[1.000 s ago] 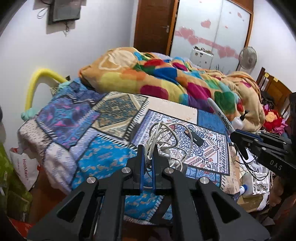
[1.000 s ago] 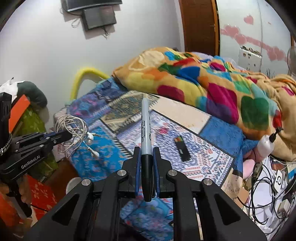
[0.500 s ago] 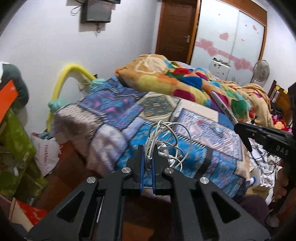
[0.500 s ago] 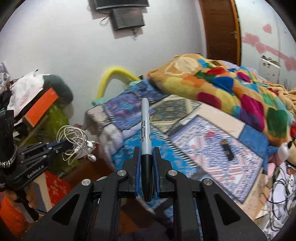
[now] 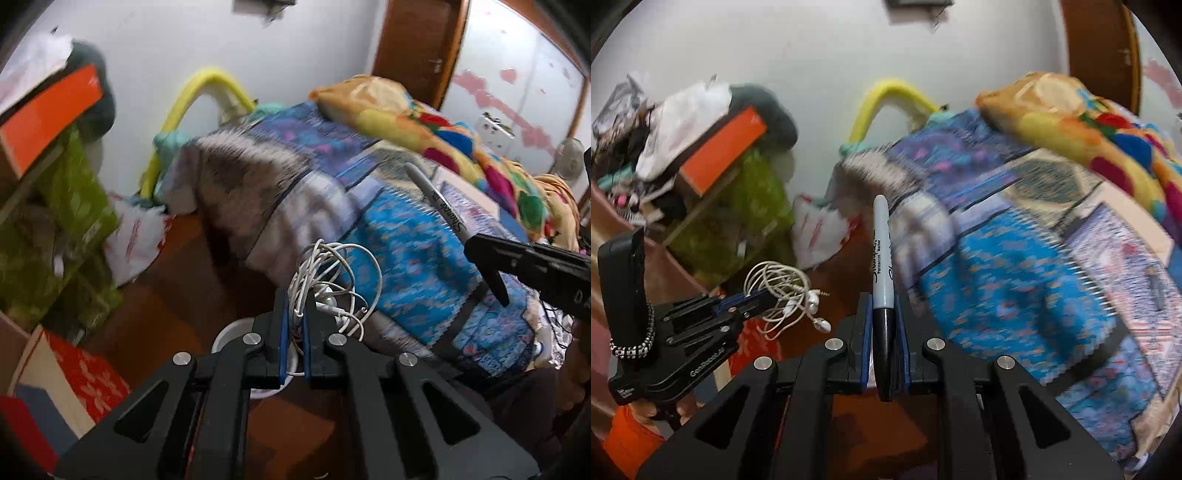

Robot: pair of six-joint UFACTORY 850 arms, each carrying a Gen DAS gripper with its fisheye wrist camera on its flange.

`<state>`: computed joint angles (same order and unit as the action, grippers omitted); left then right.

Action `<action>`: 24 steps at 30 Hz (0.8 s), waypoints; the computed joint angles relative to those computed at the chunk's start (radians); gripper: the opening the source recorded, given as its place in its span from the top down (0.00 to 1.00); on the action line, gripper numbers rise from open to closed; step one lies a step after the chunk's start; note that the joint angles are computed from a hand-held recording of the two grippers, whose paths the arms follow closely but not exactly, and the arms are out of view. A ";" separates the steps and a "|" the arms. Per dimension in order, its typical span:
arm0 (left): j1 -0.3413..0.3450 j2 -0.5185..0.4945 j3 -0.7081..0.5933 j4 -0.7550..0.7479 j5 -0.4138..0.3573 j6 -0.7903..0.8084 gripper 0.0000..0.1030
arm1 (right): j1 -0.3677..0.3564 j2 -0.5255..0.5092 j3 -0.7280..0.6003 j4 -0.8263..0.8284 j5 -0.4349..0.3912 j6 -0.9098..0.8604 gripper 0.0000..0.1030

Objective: Collect trash
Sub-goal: 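Carry the earphones and marker with both grippers over the bin, then open both grippers to drop the earphones and marker into the bin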

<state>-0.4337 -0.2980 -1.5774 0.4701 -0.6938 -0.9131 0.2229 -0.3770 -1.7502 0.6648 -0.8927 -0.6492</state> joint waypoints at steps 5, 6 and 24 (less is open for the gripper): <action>0.036 0.025 0.089 -0.052 0.015 0.016 0.95 | 0.062 -0.057 -0.017 -0.069 -0.039 0.039 0.89; 0.044 0.028 0.108 -0.069 0.018 0.026 0.95 | 0.074 -0.075 -0.027 -0.084 -0.053 0.052 0.89; 0.138 -0.054 0.192 -0.283 0.026 0.113 0.95 | 0.171 -0.357 -0.318 -0.167 -0.239 0.212 0.84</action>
<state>-0.2955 -0.3515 -1.3855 0.1867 -0.6675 -0.7999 0.3939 -0.7341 -2.0679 0.4975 -1.1315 -0.4368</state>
